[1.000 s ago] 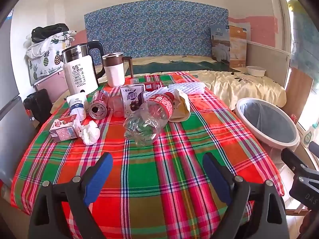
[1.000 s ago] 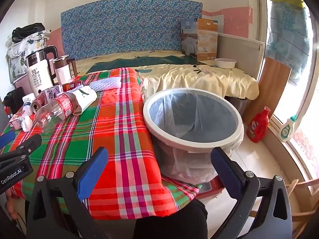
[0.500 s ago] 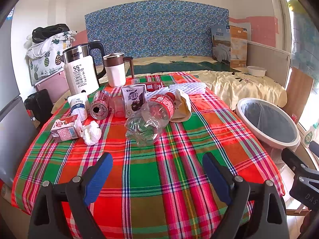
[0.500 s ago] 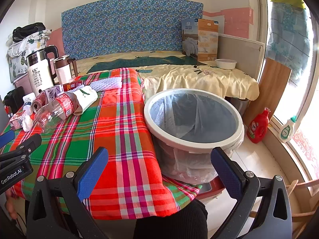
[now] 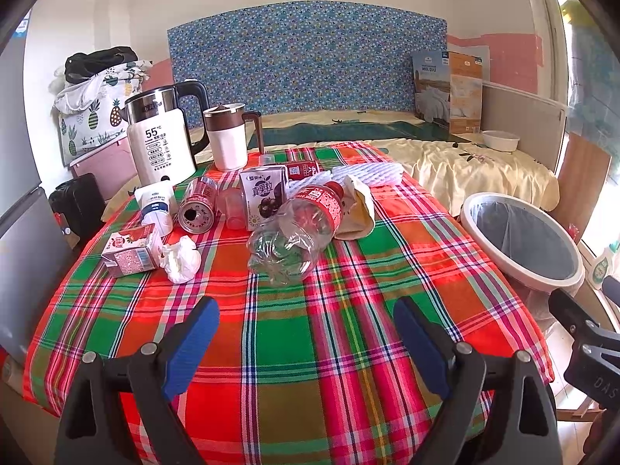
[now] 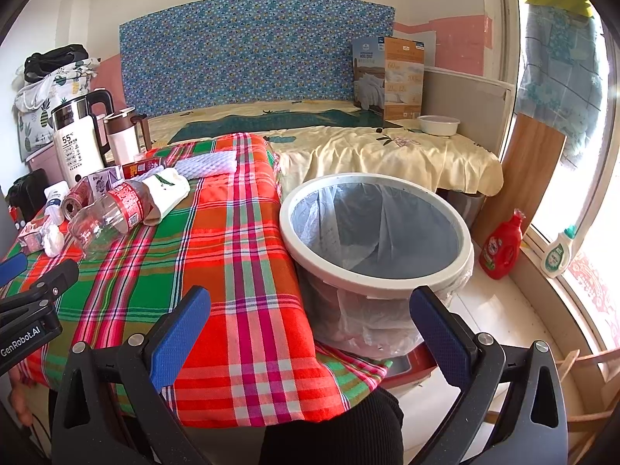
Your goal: Collect trash
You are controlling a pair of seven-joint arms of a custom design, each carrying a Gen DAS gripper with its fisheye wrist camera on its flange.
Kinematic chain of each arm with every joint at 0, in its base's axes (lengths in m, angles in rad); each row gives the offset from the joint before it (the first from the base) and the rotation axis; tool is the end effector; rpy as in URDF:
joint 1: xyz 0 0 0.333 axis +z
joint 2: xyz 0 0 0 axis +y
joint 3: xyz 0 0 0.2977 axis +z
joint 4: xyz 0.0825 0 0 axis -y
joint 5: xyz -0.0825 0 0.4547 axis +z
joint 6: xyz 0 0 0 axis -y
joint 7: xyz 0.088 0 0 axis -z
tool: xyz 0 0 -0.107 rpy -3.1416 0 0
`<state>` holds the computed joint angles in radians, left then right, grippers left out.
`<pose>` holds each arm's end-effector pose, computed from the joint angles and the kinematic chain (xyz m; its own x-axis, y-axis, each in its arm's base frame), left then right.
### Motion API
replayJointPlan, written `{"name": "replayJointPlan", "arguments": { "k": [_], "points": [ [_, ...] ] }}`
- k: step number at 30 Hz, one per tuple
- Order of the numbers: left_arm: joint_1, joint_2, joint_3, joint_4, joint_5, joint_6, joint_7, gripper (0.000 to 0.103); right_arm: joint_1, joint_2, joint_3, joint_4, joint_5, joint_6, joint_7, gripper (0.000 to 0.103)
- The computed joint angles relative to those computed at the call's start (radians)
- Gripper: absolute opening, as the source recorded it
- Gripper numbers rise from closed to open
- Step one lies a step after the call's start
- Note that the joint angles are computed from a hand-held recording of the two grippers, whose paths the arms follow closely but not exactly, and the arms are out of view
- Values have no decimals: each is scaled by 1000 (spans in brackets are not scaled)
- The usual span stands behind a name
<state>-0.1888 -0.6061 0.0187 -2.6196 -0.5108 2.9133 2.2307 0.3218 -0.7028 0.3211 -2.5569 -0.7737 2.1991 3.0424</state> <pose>0.4779 -0.0514 0.4994 -0.3497 -0.9354 -0.0518 -0.5431 0.2475 -0.8024 0.3793 0.2536 0.4941 -0.4718 -0.8816 0.0119 -0.5330 0.2744 -0.8004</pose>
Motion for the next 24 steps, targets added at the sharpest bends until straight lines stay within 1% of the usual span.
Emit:
{"name": "replayJointPlan", "arguments": {
  "k": [24],
  "points": [
    [-4,-2,1,-3,3,7,-6,92,3,-1,0,-3,-5,0,5,103]
  ]
}}
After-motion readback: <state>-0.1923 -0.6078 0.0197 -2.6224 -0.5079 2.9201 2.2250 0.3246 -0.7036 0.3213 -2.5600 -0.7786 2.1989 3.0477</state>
